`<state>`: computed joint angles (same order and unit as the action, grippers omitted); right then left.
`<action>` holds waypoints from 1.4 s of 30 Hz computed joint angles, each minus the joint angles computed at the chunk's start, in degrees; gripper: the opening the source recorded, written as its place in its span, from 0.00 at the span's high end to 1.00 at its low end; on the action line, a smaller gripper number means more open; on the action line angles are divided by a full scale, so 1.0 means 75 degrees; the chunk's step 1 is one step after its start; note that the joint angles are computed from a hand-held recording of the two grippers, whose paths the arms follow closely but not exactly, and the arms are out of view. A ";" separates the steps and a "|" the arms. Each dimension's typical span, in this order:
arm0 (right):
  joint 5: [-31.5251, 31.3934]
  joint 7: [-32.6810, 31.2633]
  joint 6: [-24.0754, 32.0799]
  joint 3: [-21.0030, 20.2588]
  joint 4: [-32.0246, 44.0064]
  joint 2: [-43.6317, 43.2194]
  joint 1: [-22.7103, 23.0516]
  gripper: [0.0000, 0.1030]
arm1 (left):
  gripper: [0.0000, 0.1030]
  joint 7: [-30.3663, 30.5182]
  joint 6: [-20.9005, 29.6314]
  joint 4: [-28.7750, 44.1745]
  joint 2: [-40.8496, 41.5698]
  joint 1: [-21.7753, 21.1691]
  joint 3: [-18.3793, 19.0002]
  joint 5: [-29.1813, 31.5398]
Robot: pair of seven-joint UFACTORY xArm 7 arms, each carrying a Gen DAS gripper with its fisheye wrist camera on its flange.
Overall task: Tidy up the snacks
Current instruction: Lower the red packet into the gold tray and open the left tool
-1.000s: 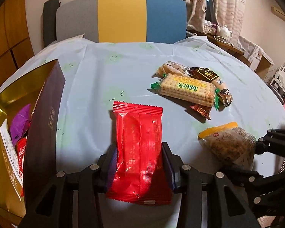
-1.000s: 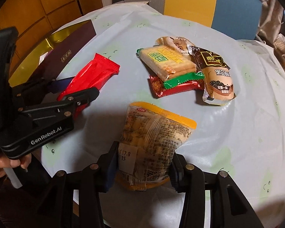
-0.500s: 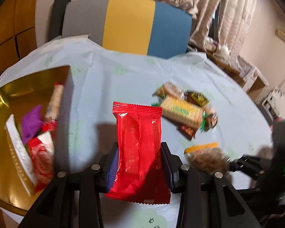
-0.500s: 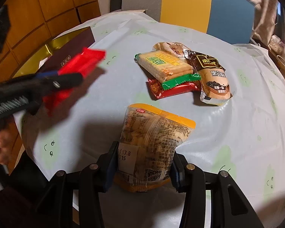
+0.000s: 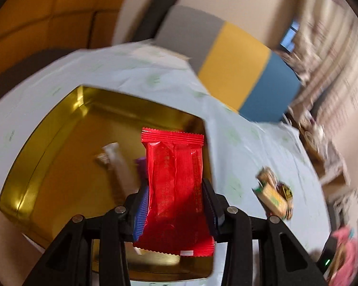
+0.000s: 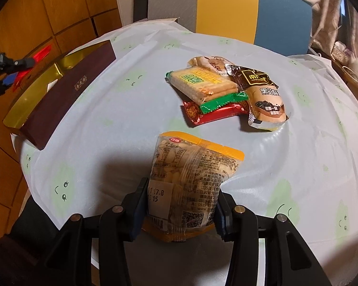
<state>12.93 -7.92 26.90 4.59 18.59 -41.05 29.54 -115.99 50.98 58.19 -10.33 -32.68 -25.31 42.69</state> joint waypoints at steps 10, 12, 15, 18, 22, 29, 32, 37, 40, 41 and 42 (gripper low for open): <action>0.0003 0.0065 0.0009 0.0011 -0.0009 -0.0024 -0.0019 0.53 | 0.59 0.0577 -0.1228 -0.0281 0.0101 0.0733 0.0545 -0.0761; -0.0020 0.0096 0.0012 0.0038 -0.0004 -0.0017 -0.0032 0.53 | 0.59 0.0543 -0.1633 -0.0321 0.0301 0.0854 0.0725 -0.0916; -0.0029 0.0120 -0.0016 0.0040 -0.0011 -0.0010 -0.0028 0.53 | 0.59 0.0434 -0.1793 -0.0256 0.0613 0.0950 0.0876 -0.0926; -0.0067 0.0162 -0.0009 0.0068 0.0000 0.0003 -0.0046 0.53 | 0.59 0.0480 -0.1989 -0.0095 0.0992 0.0961 0.1058 -0.0699; -0.0077 0.0165 0.0005 0.0049 0.0009 0.0007 -0.0038 0.53 | 0.50 0.1079 -0.2666 -0.0179 0.1214 0.0919 0.1383 -0.1242; -0.0144 0.0231 -0.0038 0.0095 0.0010 0.0041 -0.0068 0.52 | 0.47 0.1130 -0.1117 0.0046 0.0955 0.0552 0.1106 -0.0974; -0.0146 0.0256 -0.0125 0.0092 -0.0049 0.0010 -0.0061 0.52 | 0.47 0.0954 -0.0521 0.0098 0.0830 0.0384 0.0926 -0.0826; -0.0193 0.0305 -0.0181 0.0101 -0.0103 -0.0041 -0.0046 0.52 | 0.47 0.0960 0.0609 0.0457 0.0836 -0.0008 0.0587 -0.0473; -0.0228 0.0350 -0.0231 0.0122 -0.0140 -0.0071 -0.0051 0.52 | 0.47 0.1060 0.1021 0.0790 0.1078 -0.0219 0.0544 -0.0374; -0.0246 0.0364 -0.0244 0.0132 -0.0142 -0.0069 -0.0054 0.52 | 0.47 0.1037 0.1178 0.0855 0.1106 -0.0319 0.0531 -0.0347; -0.0257 0.0381 -0.0258 0.0136 -0.0151 -0.0075 -0.0053 0.52 | 0.47 0.0986 0.1314 0.0908 0.1132 -0.0416 0.0516 -0.0304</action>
<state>11.00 -5.06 24.96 5.61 17.46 -41.62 29.15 -108.60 60.83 65.00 -1.83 -35.80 -21.44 40.42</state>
